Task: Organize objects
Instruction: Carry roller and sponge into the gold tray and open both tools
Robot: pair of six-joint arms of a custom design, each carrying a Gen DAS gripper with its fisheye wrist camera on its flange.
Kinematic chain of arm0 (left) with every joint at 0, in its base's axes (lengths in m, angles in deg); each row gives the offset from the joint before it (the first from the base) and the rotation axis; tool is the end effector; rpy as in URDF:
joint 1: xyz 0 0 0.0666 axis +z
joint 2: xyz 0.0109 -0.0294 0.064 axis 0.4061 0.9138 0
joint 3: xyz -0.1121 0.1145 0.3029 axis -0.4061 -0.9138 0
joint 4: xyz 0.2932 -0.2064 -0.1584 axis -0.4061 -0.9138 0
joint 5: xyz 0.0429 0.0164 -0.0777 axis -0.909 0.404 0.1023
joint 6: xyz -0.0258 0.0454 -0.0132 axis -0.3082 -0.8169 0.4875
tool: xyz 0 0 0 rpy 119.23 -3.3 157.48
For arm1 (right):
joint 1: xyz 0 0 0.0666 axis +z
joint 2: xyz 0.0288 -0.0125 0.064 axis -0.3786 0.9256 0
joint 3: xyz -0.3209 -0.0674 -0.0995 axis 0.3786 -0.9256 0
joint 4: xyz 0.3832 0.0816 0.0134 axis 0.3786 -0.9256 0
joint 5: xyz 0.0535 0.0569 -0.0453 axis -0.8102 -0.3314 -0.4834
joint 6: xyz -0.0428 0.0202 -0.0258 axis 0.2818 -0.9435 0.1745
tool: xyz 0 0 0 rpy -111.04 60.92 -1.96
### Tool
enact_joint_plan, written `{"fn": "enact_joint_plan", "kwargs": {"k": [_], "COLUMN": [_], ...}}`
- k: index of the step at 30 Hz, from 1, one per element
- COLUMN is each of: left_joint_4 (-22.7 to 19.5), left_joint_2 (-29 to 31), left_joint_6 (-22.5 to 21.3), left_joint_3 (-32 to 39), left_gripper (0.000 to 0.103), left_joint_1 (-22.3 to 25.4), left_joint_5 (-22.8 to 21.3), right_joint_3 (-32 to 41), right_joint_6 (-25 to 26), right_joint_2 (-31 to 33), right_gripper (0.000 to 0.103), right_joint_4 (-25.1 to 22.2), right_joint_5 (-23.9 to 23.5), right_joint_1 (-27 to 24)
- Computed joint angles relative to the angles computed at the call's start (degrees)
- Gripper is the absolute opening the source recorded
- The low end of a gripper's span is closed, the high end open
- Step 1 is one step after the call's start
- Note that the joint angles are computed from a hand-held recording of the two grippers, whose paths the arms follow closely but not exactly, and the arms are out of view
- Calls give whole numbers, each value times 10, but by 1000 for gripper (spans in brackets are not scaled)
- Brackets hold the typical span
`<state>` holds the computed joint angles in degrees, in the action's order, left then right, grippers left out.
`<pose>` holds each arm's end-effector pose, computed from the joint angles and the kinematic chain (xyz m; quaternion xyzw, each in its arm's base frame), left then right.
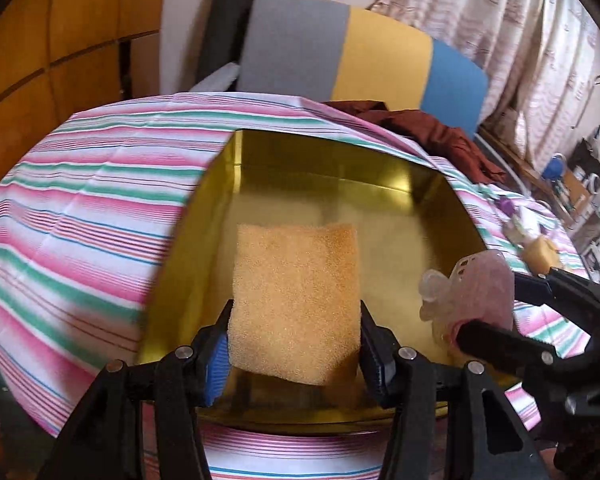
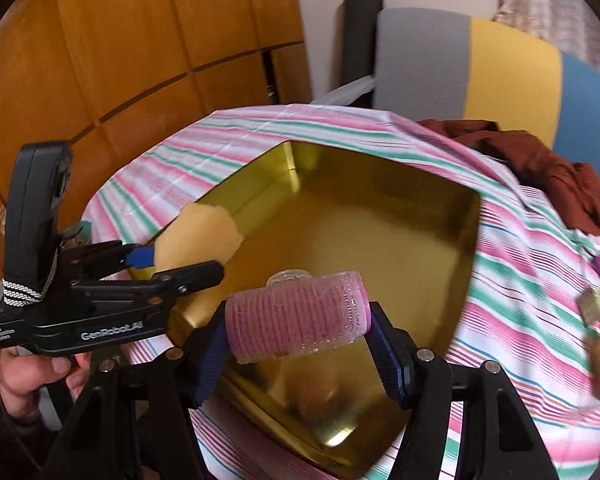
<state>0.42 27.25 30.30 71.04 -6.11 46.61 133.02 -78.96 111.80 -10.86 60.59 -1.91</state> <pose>0.4012 -0.2229 0.5120 -0.0661 0.9360 -0.0727 0.3380 0.4390 0.1738 0.5354 -0.2867 0.8867 0.1784 0.3159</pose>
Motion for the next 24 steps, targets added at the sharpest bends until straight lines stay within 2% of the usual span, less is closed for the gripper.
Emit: {"fn": "enact_joint_plan", "kwargs": {"k": [1,4,5,9,14,19,24], "left_joint_4": [-2,-10,-13,6,14,23,28], "left_joint_2": [-2,-3,-4,-18,-24,-34,-33], "left_joint_6": [1,10,13,23,40,63,62], "left_joint_3": [-2,-3,-3,-17,-18,-22,-18], "left_gripper": [56,61,61,68,68,68,68], "left_joint_1": [3,10,11,12,12,15,12], "left_joint_5": [1,3,-2,-10,-38,-50,-51], "right_joint_3": [2,8,6,-8,-16,-18,-23], "right_joint_6": [-2,-11,-14,-19,-35,-44,-40], "right_joint_2": [4,15,14,3,-3,-4,-12], "right_gripper": [67,85,87,87,88,88,88], "right_joint_4": [2,1,5,16,19,19,28], "right_joint_5": [-4,-10,-9,-17,-18,-22,-16], "right_joint_1": [6,20,23,20,8,1,2]}}
